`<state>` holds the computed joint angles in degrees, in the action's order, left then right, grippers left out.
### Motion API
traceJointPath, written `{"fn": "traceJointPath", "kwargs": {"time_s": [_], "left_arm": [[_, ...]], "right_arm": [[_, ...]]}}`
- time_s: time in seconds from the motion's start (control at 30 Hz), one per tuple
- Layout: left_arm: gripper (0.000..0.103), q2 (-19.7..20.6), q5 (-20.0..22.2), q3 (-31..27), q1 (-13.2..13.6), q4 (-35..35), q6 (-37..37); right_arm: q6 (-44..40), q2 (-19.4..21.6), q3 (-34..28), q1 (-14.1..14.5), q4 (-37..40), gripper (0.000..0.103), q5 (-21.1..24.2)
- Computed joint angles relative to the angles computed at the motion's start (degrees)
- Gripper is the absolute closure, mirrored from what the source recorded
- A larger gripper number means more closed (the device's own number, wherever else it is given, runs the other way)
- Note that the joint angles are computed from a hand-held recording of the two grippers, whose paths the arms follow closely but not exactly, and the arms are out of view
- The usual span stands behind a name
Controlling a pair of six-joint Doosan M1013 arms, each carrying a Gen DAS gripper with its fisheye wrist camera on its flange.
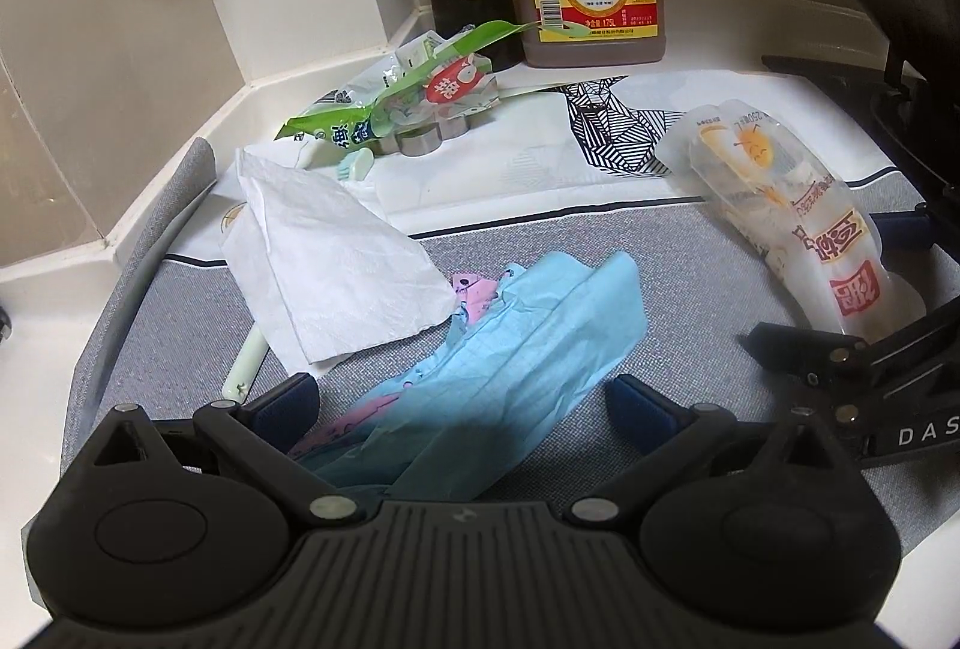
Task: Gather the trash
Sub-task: 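Lift the snack wrapper with the right gripper while the left tool approaches the blue glove, then close the left gripper on the blue glove while the right holds the wrapper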
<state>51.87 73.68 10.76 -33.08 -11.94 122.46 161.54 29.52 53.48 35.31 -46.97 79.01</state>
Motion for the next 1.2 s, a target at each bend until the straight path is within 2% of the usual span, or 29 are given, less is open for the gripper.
{"fn": "traceJointPath", "kwargs": {"time_s": [0.17,0.23,0.27,0.3,0.33,0.37,0.4,0.5,0.7,0.93,1.0,1.2], "left_arm": [[0.000,-0.40,-0.55,0.70,-0.11,0.44,0.36],[0.006,-1.95,-2.52,3.64,-0.21,0.65,1.14],[0.029,-2.42,-2.74,4.31,-0.19,0.49,1.48],[0.047,-2.06,-1.14,3.10,-0.06,0.02,1.47],[0.049,-1.82,0.18,2.15,0.16,-0.83,1.02],[0.058,-2.75,-0.52,3.59,0.50,-2.38,0.83],[0.063,-4.11,-1.91,5.91,0.92,-4.40,1.47],[0.063,-6.92,-4.40,10.22,1.81,-8.04,1.78],[0.063,-12.05,-10.45,18.46,2.66,-10.19,0.53],[0.063,-22.64,-21.02,35.77,5.22,-14.38,2.74],[0.063,-26.07,-23.29,41.02,6.28,-13.95,1.68],[0.063,-34.35,-26.30,53.07,9.71,-8.58,-3.94]], "right_arm": [[0.46,-0.08,0.20,0.00,-0.15,0.000,-0.22],[2.11,-0.32,0.71,0.15,-1.07,0.010,-0.30],[4.18,-0.55,1.22,0.32,-2.44,0.029,-0.10],[7.12,-1.10,2.28,0.45,-3.85,0.037,-0.34],[10.68,-2.13,4.07,0.40,-4.52,0.039,-1.99],[14.47,-3.14,5.84,0.41,-5.48,0.045,-3.64],[17.61,-3.87,7.18,0.46,-6.33,0.050,-4.74],[20.41,-4.31,8.14,0.78,-8.25,0.051,-4.93],[22.26,-4.35,9.00,1.77,-13.96,0.051,-5.16],[23.43,-4.94,10.33,1.96,-16.68,0.051,-7.90],[23.96,-5.20,10.88,2.00,-17.40,0.051,-9.05],[27.49,-6.11,12.97,2.33,-21.04,0.051,-12.26]]}}
